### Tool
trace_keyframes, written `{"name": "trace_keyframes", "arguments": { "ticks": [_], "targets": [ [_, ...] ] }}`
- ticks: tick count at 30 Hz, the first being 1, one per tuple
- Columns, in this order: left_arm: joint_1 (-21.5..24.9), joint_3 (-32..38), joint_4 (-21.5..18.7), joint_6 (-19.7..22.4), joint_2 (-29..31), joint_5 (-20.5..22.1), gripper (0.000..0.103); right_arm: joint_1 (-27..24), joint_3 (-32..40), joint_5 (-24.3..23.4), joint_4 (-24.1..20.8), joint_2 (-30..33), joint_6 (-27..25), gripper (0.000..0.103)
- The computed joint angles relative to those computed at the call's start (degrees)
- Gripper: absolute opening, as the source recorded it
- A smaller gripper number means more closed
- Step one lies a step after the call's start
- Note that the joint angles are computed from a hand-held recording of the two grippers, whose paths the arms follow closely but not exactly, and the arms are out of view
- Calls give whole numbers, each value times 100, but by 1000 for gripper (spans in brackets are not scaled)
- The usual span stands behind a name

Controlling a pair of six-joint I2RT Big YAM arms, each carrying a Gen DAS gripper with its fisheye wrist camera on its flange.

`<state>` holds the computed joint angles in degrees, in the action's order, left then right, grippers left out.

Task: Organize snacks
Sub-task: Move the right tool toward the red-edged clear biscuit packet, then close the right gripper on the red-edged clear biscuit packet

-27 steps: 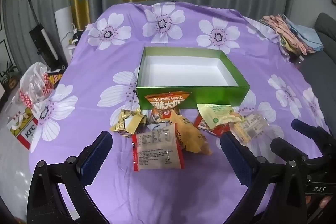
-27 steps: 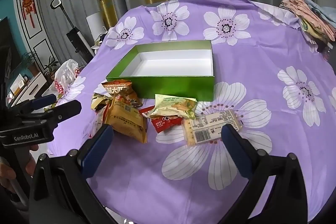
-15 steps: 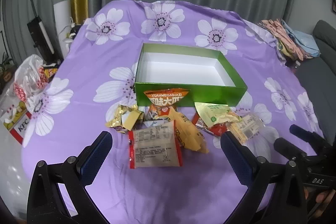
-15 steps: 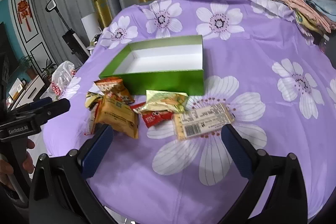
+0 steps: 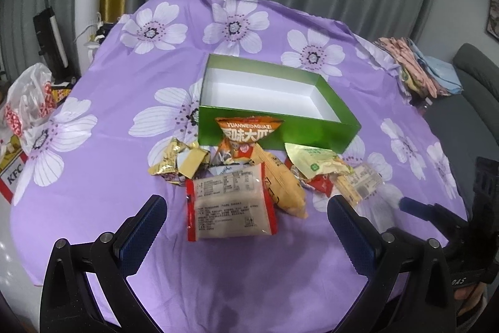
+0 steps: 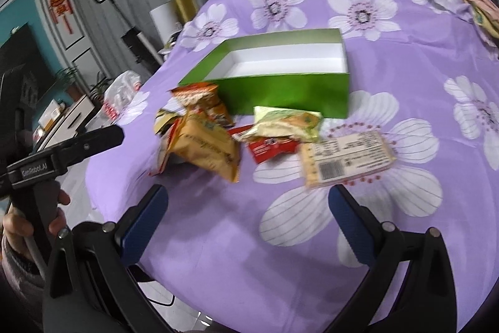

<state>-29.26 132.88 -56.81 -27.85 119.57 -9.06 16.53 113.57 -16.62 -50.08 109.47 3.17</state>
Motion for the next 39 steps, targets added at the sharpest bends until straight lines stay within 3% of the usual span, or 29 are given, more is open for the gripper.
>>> {"name": "trace_keyframes", "arguments": {
  "ticks": [6,18,25,33,39],
  "targets": [
    [48,-357,253,62,-133,113,102,117,-72,-562,170,46,34,103],
    [306,-1286,1140,-254,-419,1006,102,444,260,-757,75,328,-217,101],
    [448,-1280,1268,-363,-299,1300,102,601,574,-654,7,564,-249,90],
    [643,-1171,1383,-591,-98,1841,102,658,1158,-720,-118,1008,50,68],
    [693,-989,1318,-563,69,2008,102,681,1523,-726,-212,1255,188,56]
  ]
}}
